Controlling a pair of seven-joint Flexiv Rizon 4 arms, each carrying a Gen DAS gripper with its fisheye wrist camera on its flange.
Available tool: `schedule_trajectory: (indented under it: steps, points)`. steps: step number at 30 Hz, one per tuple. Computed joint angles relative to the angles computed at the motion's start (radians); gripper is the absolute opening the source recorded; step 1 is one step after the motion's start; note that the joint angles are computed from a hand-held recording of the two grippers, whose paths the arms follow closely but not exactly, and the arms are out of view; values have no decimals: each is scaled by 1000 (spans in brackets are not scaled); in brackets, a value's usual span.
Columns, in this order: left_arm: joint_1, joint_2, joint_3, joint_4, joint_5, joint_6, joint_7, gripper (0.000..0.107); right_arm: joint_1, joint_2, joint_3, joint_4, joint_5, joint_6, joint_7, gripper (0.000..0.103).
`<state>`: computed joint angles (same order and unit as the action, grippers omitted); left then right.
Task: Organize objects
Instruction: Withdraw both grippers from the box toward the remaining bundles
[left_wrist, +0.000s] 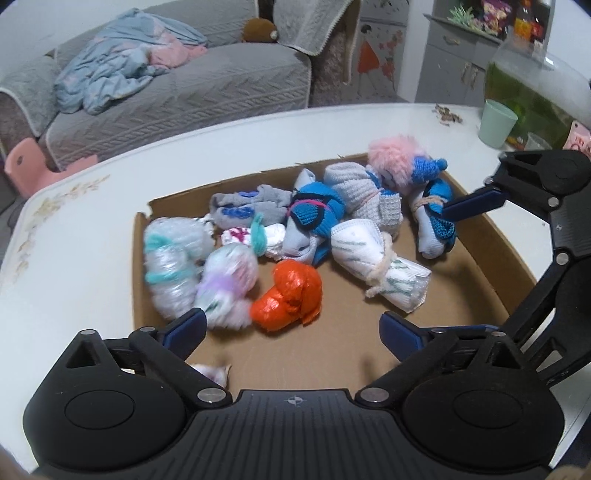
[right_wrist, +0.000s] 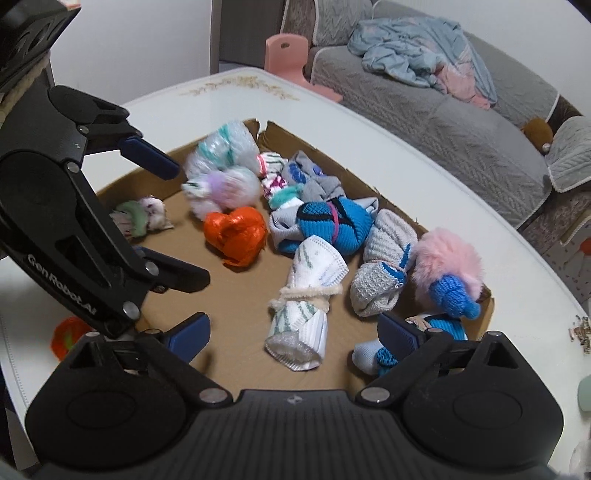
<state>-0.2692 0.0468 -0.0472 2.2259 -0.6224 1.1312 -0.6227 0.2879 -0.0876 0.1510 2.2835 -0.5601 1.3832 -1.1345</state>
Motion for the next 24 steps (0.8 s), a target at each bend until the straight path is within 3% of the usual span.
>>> schedule_trajectory:
  steps: [18,24]
  points:
    - [-34,193,91,155,-87,24,73,102,-54,140,46,134,-172,71,227,102]
    - [-50,254,125,232,-129,49,108,102,-129,175,68,200,-340,157,395,102]
